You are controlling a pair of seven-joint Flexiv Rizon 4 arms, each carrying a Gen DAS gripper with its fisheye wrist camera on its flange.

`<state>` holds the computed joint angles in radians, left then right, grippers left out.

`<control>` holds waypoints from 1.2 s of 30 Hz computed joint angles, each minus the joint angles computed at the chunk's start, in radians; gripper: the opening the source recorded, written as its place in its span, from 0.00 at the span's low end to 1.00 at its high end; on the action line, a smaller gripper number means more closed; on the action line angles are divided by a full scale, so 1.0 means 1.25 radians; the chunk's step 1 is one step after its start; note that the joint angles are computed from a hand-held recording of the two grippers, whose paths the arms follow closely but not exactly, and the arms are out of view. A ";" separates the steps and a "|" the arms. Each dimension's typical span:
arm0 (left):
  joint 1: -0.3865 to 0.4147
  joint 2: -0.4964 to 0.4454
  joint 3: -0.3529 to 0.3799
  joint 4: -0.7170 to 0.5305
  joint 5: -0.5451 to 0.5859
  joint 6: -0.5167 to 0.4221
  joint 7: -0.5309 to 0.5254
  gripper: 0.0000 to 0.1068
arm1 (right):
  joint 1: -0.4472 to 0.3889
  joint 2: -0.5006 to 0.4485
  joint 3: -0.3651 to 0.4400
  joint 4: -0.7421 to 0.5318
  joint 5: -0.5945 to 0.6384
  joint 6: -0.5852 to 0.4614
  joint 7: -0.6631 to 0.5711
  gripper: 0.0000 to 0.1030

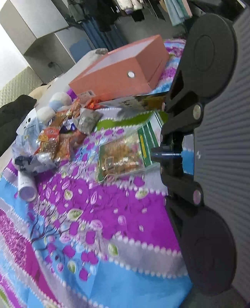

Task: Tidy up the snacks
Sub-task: 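Grasp the green-labelled pack with the left gripper while the right grasps the white shrimp bag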

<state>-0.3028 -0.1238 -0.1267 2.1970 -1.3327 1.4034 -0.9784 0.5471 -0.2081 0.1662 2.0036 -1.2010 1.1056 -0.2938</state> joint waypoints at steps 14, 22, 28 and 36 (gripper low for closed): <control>0.063 -0.084 0.009 -0.075 0.328 -0.013 -0.243 0.90 | -0.028 -0.023 -0.050 0.004 -0.029 0.152 0.138 0.78; 0.096 -0.187 0.011 -0.209 0.573 -0.079 -0.416 0.92 | -0.059 -0.064 -0.066 -0.013 -0.017 0.173 0.154 0.84; 0.082 -0.237 0.037 -0.293 0.716 -0.132 -0.517 0.92 | -0.053 -0.094 -0.083 -0.028 0.031 0.208 0.102 0.85; 0.058 -0.280 0.072 -0.373 0.880 -0.183 -0.588 0.92 | -0.029 -0.118 -0.104 -0.032 0.045 0.219 0.044 0.85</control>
<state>-0.2301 -0.4734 -0.0362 1.7313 -0.2331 1.1742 -1.7137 0.5112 -0.3558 0.0363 1.9638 -1.1447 1.3795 -0.2387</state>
